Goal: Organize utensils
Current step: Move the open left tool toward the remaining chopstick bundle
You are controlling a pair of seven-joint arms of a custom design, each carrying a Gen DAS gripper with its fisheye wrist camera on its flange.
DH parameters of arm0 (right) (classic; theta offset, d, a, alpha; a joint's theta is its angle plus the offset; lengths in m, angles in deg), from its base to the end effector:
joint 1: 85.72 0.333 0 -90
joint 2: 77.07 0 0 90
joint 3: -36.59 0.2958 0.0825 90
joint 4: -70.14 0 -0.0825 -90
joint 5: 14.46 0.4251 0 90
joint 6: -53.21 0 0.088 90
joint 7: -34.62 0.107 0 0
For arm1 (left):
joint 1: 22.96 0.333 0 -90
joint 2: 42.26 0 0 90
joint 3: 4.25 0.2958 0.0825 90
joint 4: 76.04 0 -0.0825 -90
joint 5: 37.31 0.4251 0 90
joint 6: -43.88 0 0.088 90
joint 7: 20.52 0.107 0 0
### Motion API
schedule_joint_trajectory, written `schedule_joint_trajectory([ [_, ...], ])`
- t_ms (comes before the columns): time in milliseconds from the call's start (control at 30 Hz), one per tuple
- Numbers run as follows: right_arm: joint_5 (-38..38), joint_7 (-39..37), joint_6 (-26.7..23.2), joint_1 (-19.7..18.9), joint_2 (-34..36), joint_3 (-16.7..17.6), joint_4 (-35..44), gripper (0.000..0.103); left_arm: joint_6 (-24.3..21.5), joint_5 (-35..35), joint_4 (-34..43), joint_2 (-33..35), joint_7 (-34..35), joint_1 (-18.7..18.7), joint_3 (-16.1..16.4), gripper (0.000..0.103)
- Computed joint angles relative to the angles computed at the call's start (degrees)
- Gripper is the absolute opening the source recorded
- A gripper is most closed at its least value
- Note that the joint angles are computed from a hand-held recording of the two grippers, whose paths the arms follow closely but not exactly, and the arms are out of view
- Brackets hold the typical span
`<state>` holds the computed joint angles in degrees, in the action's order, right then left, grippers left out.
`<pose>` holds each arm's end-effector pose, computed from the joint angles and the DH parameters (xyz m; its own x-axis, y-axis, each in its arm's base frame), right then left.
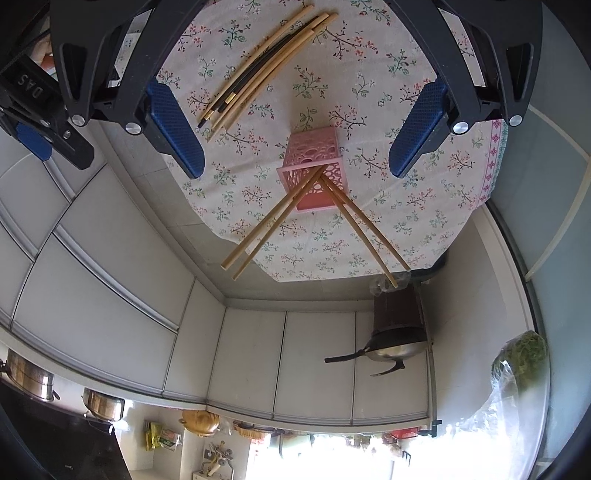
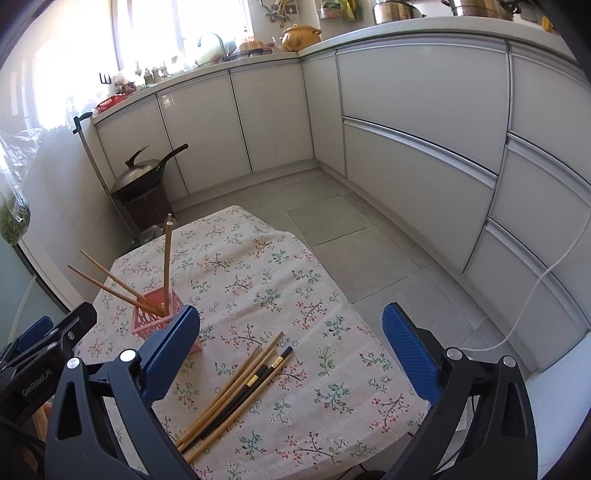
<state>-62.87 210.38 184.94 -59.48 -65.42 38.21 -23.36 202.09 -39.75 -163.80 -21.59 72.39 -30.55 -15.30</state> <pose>0.6277 0.3121 0.5251 -0.4702 -0.8639 -0.1806 -0.5208 0.4368 -0.7335 0.7165 -0.2164 0.5266 -0.3257 -0.9429 0.0691 -0.6220 0.1586 -0.7668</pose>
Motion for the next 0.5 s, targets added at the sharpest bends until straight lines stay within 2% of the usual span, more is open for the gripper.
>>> schedule_joint_trajectory([
  [133, 0.79, 1.09, 1.23, -0.29, -2.79, 0.57, -4.13, 0.096, -3.34, 0.23, 2.16, 1.64, 1.65, -0.06, -0.42, 0.096],
  [233, 4.18, 0.83, 2.92, -1.2, -5.09, 1.58, -8.51, 0.096, -8.63, -0.69, 5.52, 4.07, 3.73, 0.11, -1.16, 0.096],
  [367, 10.3, -1.46, 4.31, -2.26, -6.83, 2.96, -13.15, 0.096, -19.64, -2.89, 13.38, 9.66, 6.65, -0.26, -2.26, 0.096],
  [500, 18.09, -6.44, 6.22, -3.15, -6.76, 3.7, -15.65, 0.096, -33.07, -3.78, 26.33, 18.85, 7.58, -2.43, -2.77, 0.096],
])
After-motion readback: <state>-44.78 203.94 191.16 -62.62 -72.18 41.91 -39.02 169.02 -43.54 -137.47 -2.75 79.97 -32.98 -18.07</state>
